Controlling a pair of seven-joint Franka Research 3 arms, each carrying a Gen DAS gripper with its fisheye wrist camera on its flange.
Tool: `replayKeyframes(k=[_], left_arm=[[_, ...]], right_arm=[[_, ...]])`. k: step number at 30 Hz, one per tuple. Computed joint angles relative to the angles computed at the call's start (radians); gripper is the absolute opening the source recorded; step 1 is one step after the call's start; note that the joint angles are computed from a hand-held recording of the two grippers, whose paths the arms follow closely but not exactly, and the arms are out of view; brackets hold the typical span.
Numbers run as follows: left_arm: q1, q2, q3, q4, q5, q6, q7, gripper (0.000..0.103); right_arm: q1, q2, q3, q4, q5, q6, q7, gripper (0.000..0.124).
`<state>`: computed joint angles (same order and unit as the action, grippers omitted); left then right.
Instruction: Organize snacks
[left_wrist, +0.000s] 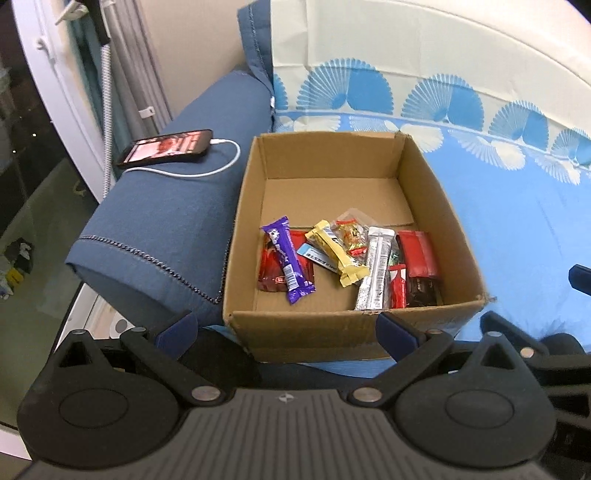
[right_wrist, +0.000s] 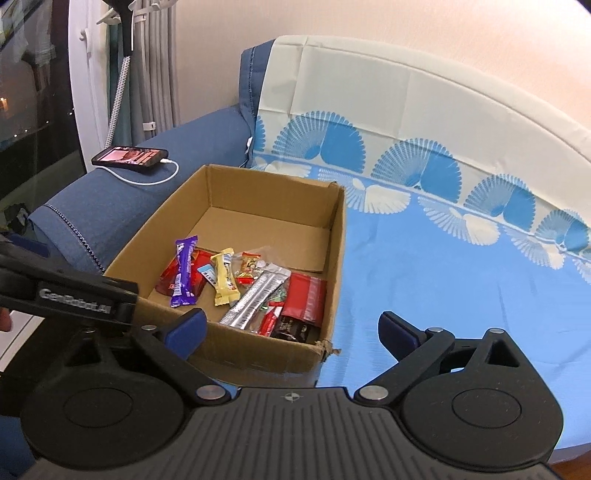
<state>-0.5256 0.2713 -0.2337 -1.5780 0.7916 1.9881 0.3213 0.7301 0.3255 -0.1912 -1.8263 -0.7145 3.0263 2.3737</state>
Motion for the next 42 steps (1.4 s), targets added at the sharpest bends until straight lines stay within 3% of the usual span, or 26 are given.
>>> replayKeyframes(k=[8, 15, 26, 42], left_arm=[[0.004, -0.035, -0.014, -0.049, -0.011, 0.012, -0.001, 0.103], [-0.008, -0.036, -0.018, -0.046, 0.022, -0.006, 0.002, 0.103], [-0.006, -0.030, -0.019, -0.037, 0.019, -0.022, 0.003, 0.103], [-0.011, -0.031, -0.018, -0.034, 0.025, -0.036, 0.008, 0.103]], right_arm=[[0.052, -0.032, -0.066, -0.036, -0.170, 0.022, 0.185, 0.100], [0.011, -0.048, -0.022, -0.037, -0.286, 0.000, 0.295, 0.101], [-0.068, -0.052, 0.066, -0.031, -0.353, -0.018, 0.339, 0.101], [-0.090, -0.052, 0.087, -0.029, -0.372, -0.018, 0.352, 0.101]])
